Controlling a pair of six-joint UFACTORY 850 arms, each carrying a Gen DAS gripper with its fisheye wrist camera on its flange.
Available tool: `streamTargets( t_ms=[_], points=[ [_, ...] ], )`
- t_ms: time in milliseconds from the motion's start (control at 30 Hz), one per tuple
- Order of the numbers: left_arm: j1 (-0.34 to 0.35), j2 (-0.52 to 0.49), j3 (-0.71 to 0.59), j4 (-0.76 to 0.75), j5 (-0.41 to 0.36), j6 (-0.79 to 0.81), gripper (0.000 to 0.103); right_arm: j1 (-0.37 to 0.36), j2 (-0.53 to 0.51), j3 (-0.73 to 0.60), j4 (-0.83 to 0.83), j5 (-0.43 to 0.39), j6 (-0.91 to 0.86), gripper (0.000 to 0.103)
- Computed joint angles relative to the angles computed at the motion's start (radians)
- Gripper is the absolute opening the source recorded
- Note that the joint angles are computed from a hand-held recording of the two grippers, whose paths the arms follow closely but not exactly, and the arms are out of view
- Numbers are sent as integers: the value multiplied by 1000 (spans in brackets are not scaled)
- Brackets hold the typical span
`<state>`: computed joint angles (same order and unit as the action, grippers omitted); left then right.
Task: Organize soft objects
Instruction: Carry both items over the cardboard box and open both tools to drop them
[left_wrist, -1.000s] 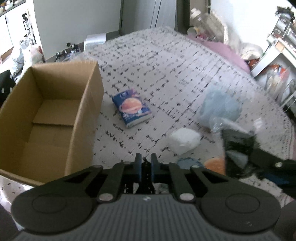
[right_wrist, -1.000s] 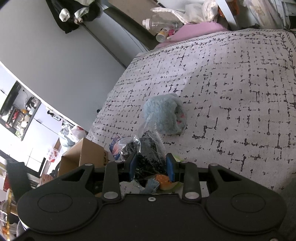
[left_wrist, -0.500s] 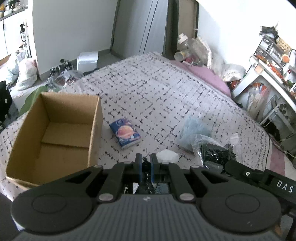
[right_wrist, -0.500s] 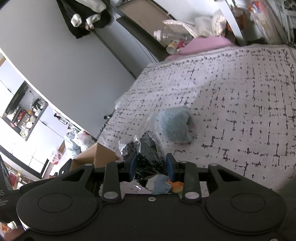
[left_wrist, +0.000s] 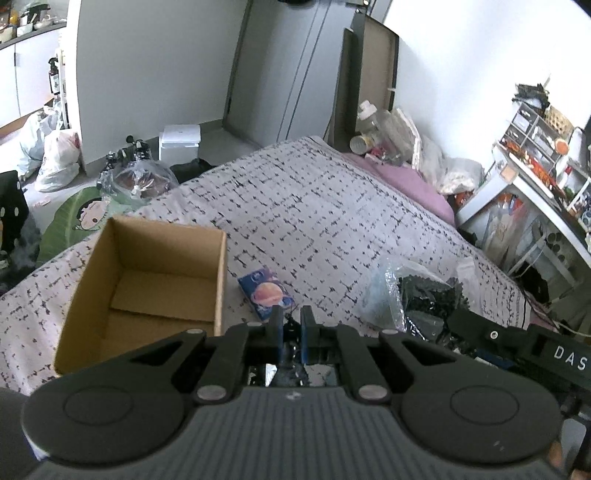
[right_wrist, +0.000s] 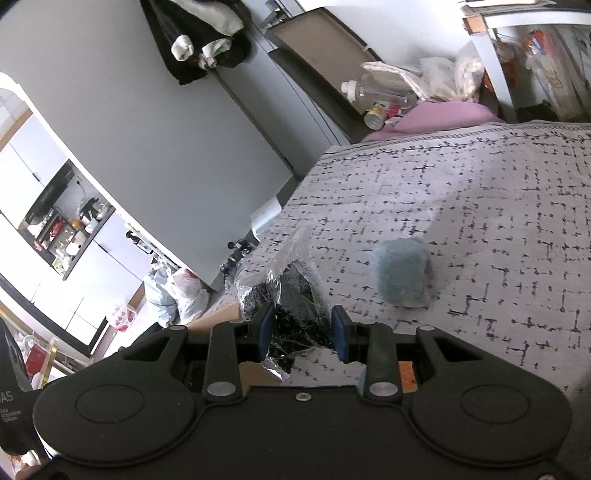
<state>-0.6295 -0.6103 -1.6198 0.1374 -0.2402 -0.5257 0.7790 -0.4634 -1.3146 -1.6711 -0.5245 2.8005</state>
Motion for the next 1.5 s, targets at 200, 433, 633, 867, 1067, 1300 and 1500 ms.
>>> streamTargets(
  t_ms=[200,433,633,867,1067,1300,1500],
  points=[
    [27,19,16,21,17,-39,8,5,-31,-66,44,9,-78,33],
    [67,35,33,65,25,-106,8,3,-92,-165,83,57,-161,33],
    [104,30,33,61,19,-120,8,1,-165,-273,166,109,-282,33],
    [142,13,32,-4,7,-75,8,4,-247,-394,327,145,-470,33],
    [169,-18,15,-45,-36,-56,8,8,-317,-500,501,154,-666,33],
    [185,-58,-22,-34,-101,-75,9,7,-396,-614,712,157,-885,33],
    [198,-74,-32,-46,-146,-115,15,7,-446,-677,864,162,-1024,33]
  ],
)
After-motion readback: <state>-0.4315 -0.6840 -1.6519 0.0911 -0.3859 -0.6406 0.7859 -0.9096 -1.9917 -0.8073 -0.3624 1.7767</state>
